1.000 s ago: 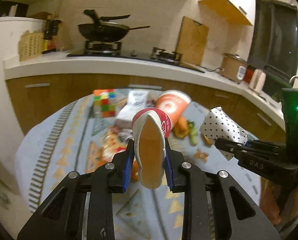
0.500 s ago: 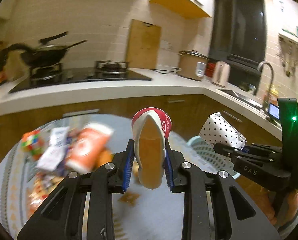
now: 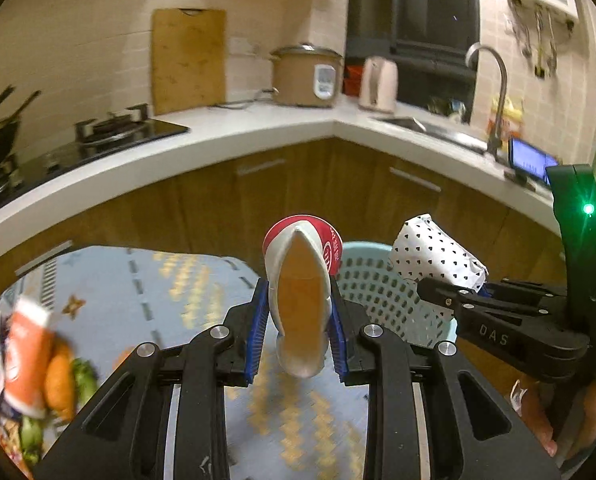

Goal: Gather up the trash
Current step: 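Carry the napkin and paper cup over the blue basket with both tools, then open both tools to drop the napkin and paper cup into the basket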

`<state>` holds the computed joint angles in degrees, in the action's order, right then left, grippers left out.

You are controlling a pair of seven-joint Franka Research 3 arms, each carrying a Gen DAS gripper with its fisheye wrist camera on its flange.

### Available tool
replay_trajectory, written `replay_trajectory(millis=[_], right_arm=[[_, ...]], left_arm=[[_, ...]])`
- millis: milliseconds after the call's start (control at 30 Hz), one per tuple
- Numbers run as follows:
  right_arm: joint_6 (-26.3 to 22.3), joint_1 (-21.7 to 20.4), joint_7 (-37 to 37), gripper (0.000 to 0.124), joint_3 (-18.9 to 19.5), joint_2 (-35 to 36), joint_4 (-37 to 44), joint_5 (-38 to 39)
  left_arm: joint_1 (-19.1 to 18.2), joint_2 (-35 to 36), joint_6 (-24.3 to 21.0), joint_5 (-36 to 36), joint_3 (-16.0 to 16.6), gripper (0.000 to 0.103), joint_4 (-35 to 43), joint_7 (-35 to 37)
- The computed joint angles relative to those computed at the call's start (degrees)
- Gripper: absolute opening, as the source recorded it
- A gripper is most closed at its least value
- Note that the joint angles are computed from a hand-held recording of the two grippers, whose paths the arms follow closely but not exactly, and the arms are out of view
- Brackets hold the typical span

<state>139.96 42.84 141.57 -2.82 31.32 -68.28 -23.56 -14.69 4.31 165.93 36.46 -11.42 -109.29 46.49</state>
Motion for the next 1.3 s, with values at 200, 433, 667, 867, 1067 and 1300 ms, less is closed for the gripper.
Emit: replay_trajectory(millis=[200,433,667,867,1067,1300], right_arm=[[-1.77,-3.32,-1.53,0.016,1.05,1.57,-0.5,5.13],[-4.4,-5.32,-3.79,0.017,1.35,3.26,0.38,9.39],[-3.6,-6.36,-4.52,0.028,1.91,3.01,-1.35,12.08],[-3.64,-5.02,-3.07,0.04,0.55,2.21,-1.84,10.15],[-4.47,-3.62,-2.55,0.04,0.62,2.65,0.72,8.23],[-3.72,-0.75,-2.26,0.04,0.82,2.66,3.43,5.45]], left_arm=[[-2.88,9.51,-7.08,-3.13,-0.41,0.026,10.48,6.15],[-4.87,15.37,-11.25,-6.74,0.01,0.028,16.96,10.76],[-6.32,16.2,-11.94,-6.28,1.53,0.061,17.93,10.32],[-5.69,12.99,-10.44,-5.84,1.77,0.063,14.24,8.5],[-4.46,7.67,-7.92,-3.44,2.11,0.063,7.94,4.31],[-1.83,-3.55,-6.73,7.43,2.55,0.063,-3.15,-10.75]])
